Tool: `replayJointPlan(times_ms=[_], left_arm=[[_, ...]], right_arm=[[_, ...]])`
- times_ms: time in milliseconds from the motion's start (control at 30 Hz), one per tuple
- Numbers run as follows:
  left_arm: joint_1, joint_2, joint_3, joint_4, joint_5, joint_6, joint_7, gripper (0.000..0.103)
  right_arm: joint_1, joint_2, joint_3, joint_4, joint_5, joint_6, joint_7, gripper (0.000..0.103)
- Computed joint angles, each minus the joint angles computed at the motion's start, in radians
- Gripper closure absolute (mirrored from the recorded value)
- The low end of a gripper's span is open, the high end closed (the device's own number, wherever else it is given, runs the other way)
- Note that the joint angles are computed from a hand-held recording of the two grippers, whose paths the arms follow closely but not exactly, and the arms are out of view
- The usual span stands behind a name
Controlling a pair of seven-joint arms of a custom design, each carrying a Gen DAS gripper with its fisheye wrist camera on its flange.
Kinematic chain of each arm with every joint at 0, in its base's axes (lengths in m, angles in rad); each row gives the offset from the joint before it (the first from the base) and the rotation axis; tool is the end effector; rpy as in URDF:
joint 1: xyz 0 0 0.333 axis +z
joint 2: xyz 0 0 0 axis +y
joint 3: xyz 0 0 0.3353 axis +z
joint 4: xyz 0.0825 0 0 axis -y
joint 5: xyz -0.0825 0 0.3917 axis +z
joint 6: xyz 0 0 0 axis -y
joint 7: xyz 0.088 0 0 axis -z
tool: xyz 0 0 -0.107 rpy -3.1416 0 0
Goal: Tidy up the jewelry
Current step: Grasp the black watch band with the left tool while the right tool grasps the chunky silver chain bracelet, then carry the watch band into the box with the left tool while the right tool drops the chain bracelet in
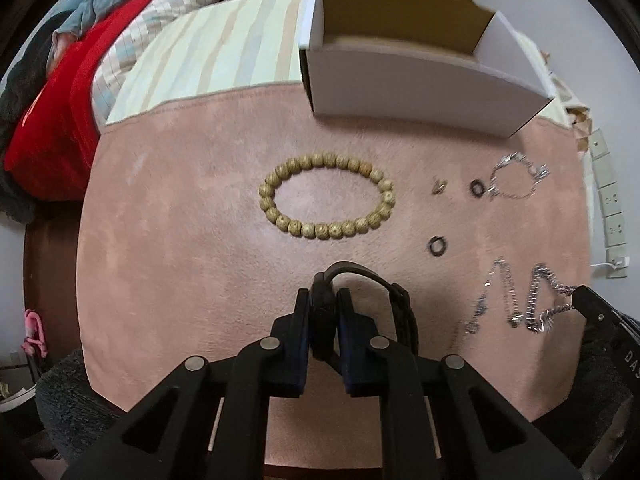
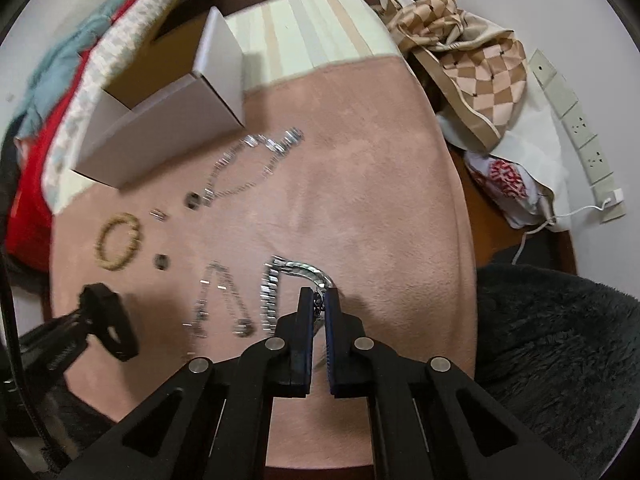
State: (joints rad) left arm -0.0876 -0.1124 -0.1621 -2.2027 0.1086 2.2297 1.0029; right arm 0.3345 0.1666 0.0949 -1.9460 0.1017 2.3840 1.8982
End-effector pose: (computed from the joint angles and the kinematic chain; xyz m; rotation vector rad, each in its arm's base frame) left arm 0.5117 -0.1288 0.4583 -2.3660 1.8240 -0.1313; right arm 0.5721 0.2603 0.4397 -2.0527 1.9837 -0.0291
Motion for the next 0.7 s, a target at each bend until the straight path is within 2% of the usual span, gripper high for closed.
replayJointPlan(times_ms=[200, 267, 300, 500, 600, 700], left_arm=[[-0.003, -0.069, 0.003, 0.022, -0.036, 0.002, 0.027, 0.093], [0.017, -0.025, -0.015, 0.088, -0.035, 0.011, 0.030, 0.093], [0.000, -0.029, 0.003, 0.101, -0.040, 0.014, 0.035, 0.093], [0.020, 0.069, 0.025, 0.268, -0.073, 0.042, 0.107, 0.093], [0.033, 0.143, 0.033, 0.378, -0.069, 0.033, 0.138, 0.093], [0.041, 0.216, 0.040, 0.475, -0.048, 0.021, 0.155, 0.093]], right_arm=[[-0.008, -0.038, 0.012, 0.024, 0.075, 0.018, -0.070, 0.098], [-0.009, -0.041, 0.015, 0.046, 0.104, 0.014, -0.099, 0.098], [-0.010, -0.042, 0.016, 0.063, 0.121, 0.010, -0.114, 0.098], [-0.014, -0.012, 0.021, 0.189, 0.189, 0.004, -0.189, 0.098], [-0.015, 0.047, 0.024, 0.307, 0.207, -0.019, -0.216, 0.098], [0.000, 0.130, 0.022, 0.447, 0.161, -0.038, -0.215, 0.098]])
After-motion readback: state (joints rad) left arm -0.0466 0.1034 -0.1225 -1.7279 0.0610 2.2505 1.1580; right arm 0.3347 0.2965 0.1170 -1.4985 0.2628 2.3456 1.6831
